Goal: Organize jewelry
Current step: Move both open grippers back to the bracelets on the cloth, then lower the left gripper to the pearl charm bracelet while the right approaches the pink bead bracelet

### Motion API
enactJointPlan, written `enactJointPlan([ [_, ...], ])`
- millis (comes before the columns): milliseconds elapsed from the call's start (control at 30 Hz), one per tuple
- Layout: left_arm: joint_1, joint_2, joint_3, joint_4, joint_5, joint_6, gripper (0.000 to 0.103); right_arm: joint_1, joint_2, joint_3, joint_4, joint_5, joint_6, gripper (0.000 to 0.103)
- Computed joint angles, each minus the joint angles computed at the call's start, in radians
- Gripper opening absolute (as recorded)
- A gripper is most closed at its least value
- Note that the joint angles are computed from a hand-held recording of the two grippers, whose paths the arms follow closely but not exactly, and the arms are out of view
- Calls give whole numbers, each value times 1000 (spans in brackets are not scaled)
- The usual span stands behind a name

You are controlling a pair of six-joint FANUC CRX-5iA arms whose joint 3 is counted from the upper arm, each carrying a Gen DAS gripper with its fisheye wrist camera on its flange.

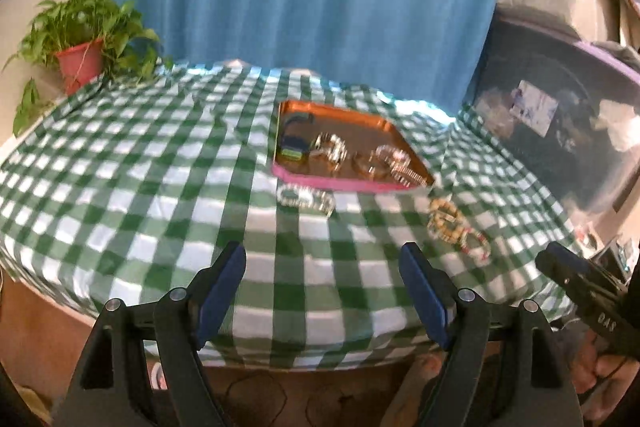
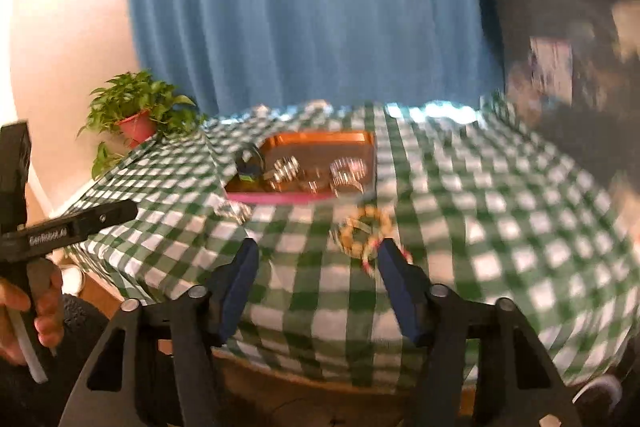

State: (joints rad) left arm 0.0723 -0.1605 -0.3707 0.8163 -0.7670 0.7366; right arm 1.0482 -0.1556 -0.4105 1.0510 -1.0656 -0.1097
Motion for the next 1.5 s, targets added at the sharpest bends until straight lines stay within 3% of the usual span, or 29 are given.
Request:
enactJointPlan([
  [200, -13, 50, -6, 25, 28, -54, 79, -56, -24, -47, -42, 65, -26, 44],
  [333, -38, 113, 46, 8, 62, -24, 79, -105, -9, -43, -70, 124, 1, 31],
  [500, -72, 210, 113, 66, 98, -80, 73, -161, 12, -33, -74, 193, 28, 28],
  [633, -95, 284, 180, 54, 110, -95, 71, -190, 63, 20, -125, 118, 33, 22],
  [800, -103, 377, 297, -102, 79, 17, 60, -237, 125, 106, -298, 38, 116, 16],
  [900, -99, 422, 367, -192, 18, 102, 51, -236, 140, 112, -283, 23, 176, 15],
  [1033, -102, 424, 371, -200, 15, 101, 50, -224, 174, 126, -248, -17, 256, 15],
  [1233, -99, 440, 397, -218, 3, 127, 22, -238, 173, 123, -240, 0, 260, 13],
  [1267, -97, 443, 400, -209, -5, 126, 13, -235, 178, 128, -237, -7, 261, 13],
  [1333, -99, 440, 402, -216, 0, 137, 9, -228, 181, 131, -236, -14, 258, 7],
  [1367, -101, 432, 398, -234, 14, 149, 0, -226, 179, 130, -238, -15, 257, 6],
  [1400, -102, 424, 401, -266, 15, 179, 0, -226, 177, 129, -241, -11, 256, 5],
  [1500, -82, 402, 371, -227, -24, 173, 0, -217, 165, 121, -248, -9, 255, 5],
])
